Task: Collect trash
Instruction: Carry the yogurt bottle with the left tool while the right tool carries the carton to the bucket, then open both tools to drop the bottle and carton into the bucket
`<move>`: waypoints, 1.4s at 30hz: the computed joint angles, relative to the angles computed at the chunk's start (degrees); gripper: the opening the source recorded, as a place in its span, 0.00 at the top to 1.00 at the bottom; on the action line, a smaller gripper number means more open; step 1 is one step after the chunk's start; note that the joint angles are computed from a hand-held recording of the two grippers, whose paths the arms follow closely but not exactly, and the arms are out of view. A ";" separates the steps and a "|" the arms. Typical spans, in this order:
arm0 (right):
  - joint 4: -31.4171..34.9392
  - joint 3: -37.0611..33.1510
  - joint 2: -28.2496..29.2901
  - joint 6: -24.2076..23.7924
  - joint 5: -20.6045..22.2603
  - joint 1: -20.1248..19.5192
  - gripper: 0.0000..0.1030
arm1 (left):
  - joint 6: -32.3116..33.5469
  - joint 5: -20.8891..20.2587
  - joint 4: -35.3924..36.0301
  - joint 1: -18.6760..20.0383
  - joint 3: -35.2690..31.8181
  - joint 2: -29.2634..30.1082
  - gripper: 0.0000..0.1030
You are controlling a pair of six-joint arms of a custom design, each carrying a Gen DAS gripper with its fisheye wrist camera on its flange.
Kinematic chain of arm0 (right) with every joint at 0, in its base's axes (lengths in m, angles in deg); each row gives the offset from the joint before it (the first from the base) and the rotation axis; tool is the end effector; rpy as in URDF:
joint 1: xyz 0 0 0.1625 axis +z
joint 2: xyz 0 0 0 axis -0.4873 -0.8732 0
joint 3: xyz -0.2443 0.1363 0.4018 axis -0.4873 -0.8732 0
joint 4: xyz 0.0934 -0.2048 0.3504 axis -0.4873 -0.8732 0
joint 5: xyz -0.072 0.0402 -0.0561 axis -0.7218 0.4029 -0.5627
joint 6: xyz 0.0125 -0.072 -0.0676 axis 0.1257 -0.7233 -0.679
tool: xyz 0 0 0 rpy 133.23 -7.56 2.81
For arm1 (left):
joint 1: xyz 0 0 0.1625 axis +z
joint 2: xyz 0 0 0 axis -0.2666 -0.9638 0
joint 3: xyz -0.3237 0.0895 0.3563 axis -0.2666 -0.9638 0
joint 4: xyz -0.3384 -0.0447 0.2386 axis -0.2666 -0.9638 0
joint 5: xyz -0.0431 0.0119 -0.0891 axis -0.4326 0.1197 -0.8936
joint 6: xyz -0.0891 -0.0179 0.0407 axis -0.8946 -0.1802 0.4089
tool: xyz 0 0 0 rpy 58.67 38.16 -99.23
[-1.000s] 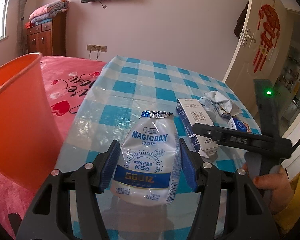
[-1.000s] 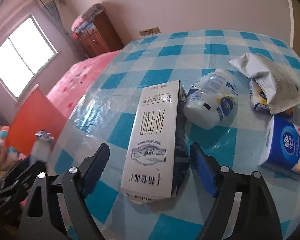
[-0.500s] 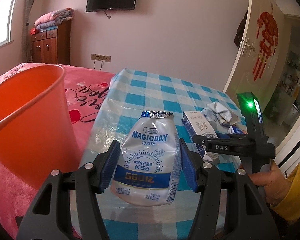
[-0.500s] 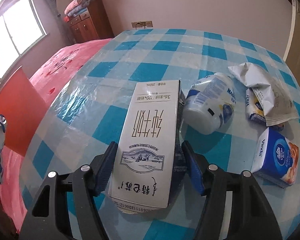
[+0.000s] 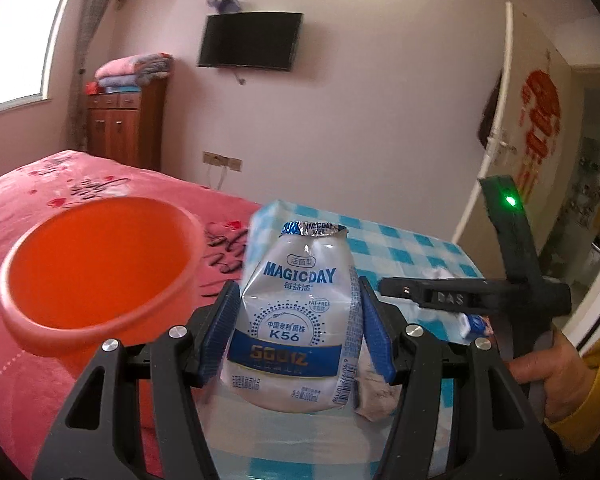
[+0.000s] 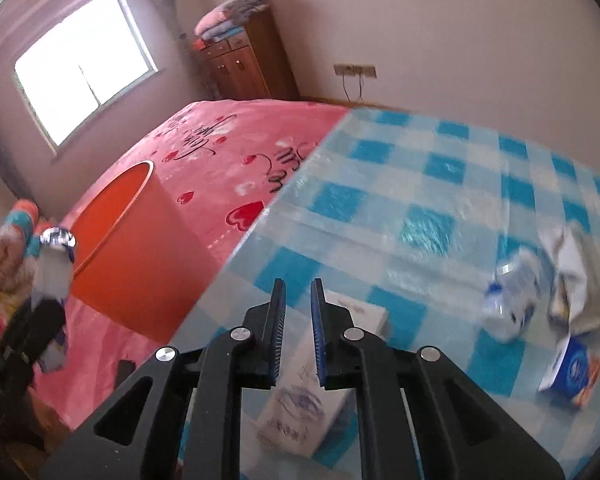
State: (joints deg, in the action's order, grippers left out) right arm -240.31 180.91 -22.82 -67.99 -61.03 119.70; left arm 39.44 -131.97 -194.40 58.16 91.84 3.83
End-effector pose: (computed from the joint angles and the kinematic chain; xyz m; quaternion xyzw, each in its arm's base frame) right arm 0.0943 -0.5332 0.3983 0.0499 -0.8932 0.3604 0.2643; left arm -0.3964 -0.6017 0.1427 0.3813 0.8531 -0.3457 0.0856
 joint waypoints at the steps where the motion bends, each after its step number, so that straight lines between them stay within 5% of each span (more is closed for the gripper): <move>1: 0.45 0.11 0.31 0.51 -0.28 -0.13 0.83 | -0.30 0.35 -0.13 0.19 0.05 -0.18 0.42; 2: -0.37 0.48 0.86 0.86 -1.51 -0.18 0.65 | -0.64 0.57 -0.24 0.48 0.26 -0.46 0.42; 3: -1.65 1.09 1.37 1.28 -2.70 -0.39 0.37 | -0.79 0.80 -0.38 0.69 0.59 -0.70 0.42; 4: -1.68 1.70 1.58 2.32 -2.50 -1.11 0.26 | -0.91 1.07 -0.31 0.80 0.76 -0.81 0.42; 8: -5.60 3.19 4.05 2.17 -7.07 -1.88 0.16 | -2.14 1.13 0.91 1.57 0.94 -0.94 0.42; 14: -5.53 3.29 6.04 5.16 -9.38 -3.82 0.15 | -1.89 0.13 0.85 1.92 0.91 -0.96 0.42; 17: -9.46 3.94 7.29 1.63 -10.14 -3.98 0.15 | -2.00 -0.22 0.85 2.03 0.94 -0.87 0.42; 21: -16.69 4.79 9.29 -5.44 -12.11 -3.45 0.44 | -2.34 -0.88 1.60 2.42 0.55 -0.70 0.42; 22: -17.11 4.93 9.26 -6.61 -11.62 -3.59 0.44 | -2.30 -1.01 1.63 2.47 0.50 -0.67 0.42; 28: -15.51 4.89 7.55 -6.68 -8.35 -3.99 0.46 | -2.15 -1.71 1.29 2.55 0.24 -0.79 0.42; 33: -12.60 2.20 5.53 -6.36 -3.38 -0.34 0.47 | -1.45 -1.39 -0.21 2.34 0.14 -1.15 0.42; 42: -0.91 -9.81 8.52 -5.42 9.80 7.40 0.47 | 1.50 5.65 -4.80 2.36 -3.31 -1.28 0.42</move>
